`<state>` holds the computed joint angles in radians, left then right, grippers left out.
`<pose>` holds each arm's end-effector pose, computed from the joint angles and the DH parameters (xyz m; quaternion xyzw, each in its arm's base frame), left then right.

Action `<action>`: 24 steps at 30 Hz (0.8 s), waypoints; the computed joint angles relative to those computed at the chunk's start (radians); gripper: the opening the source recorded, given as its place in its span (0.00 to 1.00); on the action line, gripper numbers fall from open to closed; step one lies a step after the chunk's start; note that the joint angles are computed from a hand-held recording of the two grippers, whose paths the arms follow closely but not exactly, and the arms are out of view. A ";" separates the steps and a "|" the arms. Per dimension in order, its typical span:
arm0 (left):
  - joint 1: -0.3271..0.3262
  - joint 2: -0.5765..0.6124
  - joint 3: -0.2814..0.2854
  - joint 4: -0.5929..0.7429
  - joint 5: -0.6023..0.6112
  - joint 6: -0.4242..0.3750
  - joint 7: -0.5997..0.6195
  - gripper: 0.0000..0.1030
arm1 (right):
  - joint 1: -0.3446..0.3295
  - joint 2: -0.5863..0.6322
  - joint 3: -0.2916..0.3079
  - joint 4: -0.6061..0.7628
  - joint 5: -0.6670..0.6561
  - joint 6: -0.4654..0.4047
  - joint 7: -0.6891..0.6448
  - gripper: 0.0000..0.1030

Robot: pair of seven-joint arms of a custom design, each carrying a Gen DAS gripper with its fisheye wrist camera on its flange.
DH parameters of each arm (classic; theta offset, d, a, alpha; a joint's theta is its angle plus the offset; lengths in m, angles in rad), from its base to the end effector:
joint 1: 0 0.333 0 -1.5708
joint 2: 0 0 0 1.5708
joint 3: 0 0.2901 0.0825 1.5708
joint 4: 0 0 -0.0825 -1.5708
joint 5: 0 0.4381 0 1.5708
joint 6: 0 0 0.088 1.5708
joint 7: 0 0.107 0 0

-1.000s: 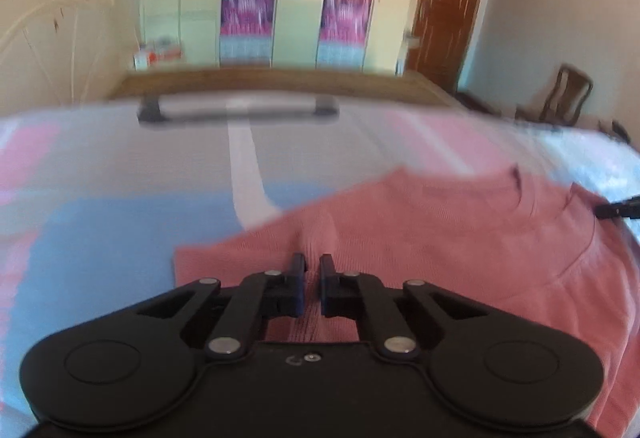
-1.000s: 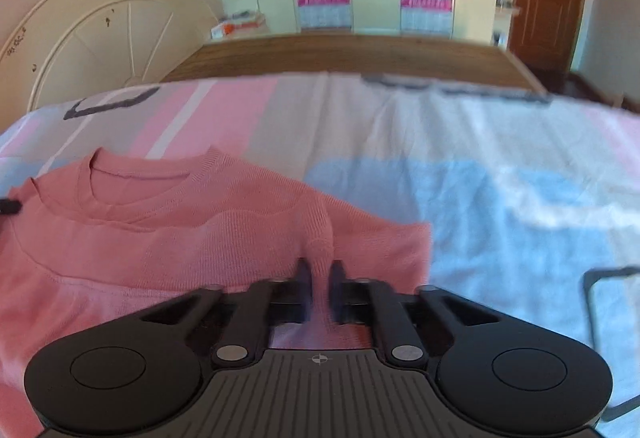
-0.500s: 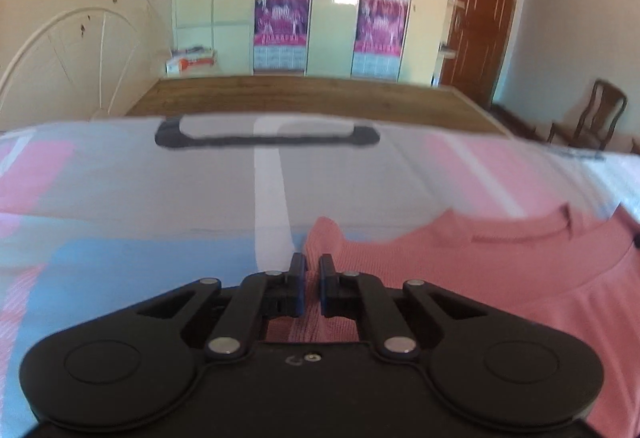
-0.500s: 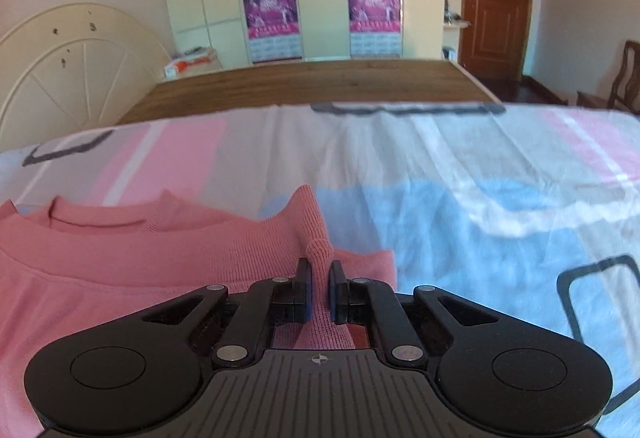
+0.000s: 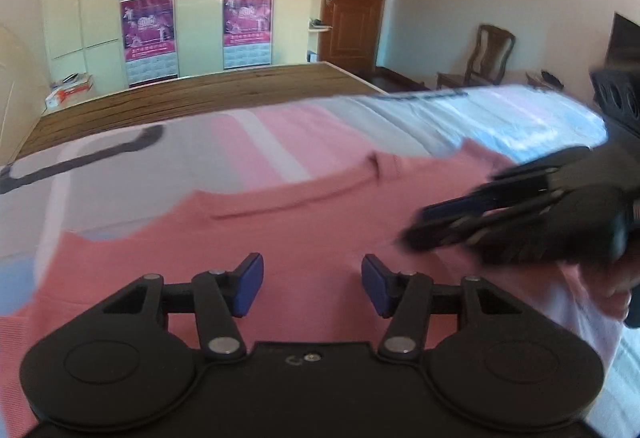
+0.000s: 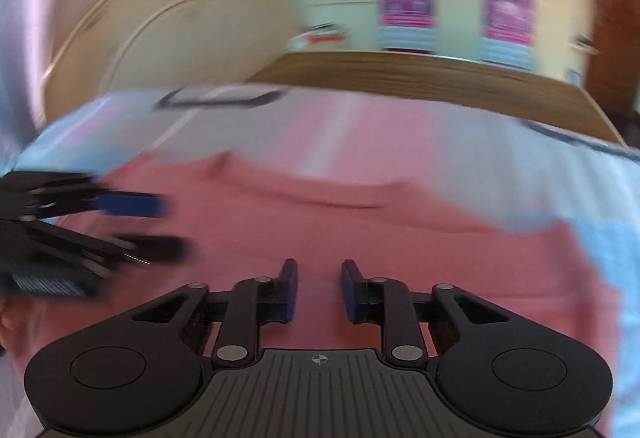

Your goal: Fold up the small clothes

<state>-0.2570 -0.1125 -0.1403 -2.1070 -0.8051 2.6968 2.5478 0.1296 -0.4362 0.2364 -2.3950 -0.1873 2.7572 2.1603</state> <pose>0.5756 -0.2175 0.4911 -0.3558 0.8353 -0.3914 0.1502 0.4888 0.2036 0.5217 -0.6305 0.6686 -0.2239 0.3245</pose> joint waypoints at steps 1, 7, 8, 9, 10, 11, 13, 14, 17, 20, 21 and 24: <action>0.004 0.009 -0.008 -0.006 0.038 0.032 -0.027 0.53 | -0.007 0.016 0.016 0.017 -0.028 -0.018 -0.010 0.23; 0.061 0.051 0.028 -0.012 0.078 0.166 -0.039 0.76 | -0.194 -0.126 0.102 -0.059 -0.231 -0.232 0.313 0.23; 0.069 0.052 0.030 -0.007 0.067 0.160 -0.045 0.75 | -0.165 -0.155 0.048 -0.098 -0.213 -0.198 0.314 0.23; 0.076 0.049 0.028 -0.008 0.060 0.162 -0.061 0.72 | -0.152 -0.166 0.029 -0.105 -0.205 -0.204 0.294 0.23; 0.080 0.039 0.019 -0.013 0.090 0.163 -0.111 0.60 | -0.153 -0.171 0.038 -0.094 -0.215 -0.229 0.293 0.23; 0.080 0.012 0.012 -0.030 0.064 0.160 -0.101 0.53 | -0.149 -0.183 0.045 -0.094 -0.223 -0.228 0.299 0.23; 0.013 -0.073 0.047 -0.088 -0.116 0.140 0.036 0.58 | -0.105 -0.223 0.033 -0.129 -0.202 -0.136 0.288 0.23; -0.011 -0.111 0.060 -0.118 -0.155 0.108 0.077 0.62 | -0.078 -0.229 0.030 -0.137 -0.180 -0.110 0.265 0.23; -0.059 -0.146 0.056 -0.177 -0.118 0.097 0.078 0.71 | 0.005 -0.190 0.023 -0.140 -0.107 -0.045 0.161 0.23; -0.067 -0.092 0.048 -0.167 -0.043 0.146 -0.033 0.73 | -0.051 -0.133 0.091 -0.114 -0.132 -0.067 0.221 0.24; -0.051 -0.091 0.041 -0.157 0.004 0.128 -0.083 0.72 | -0.050 -0.124 0.085 -0.102 -0.118 -0.075 0.233 0.24; -0.081 -0.171 0.071 -0.199 0.024 0.156 -0.108 0.60 | -0.052 -0.156 0.101 -0.085 -0.146 -0.105 0.256 0.24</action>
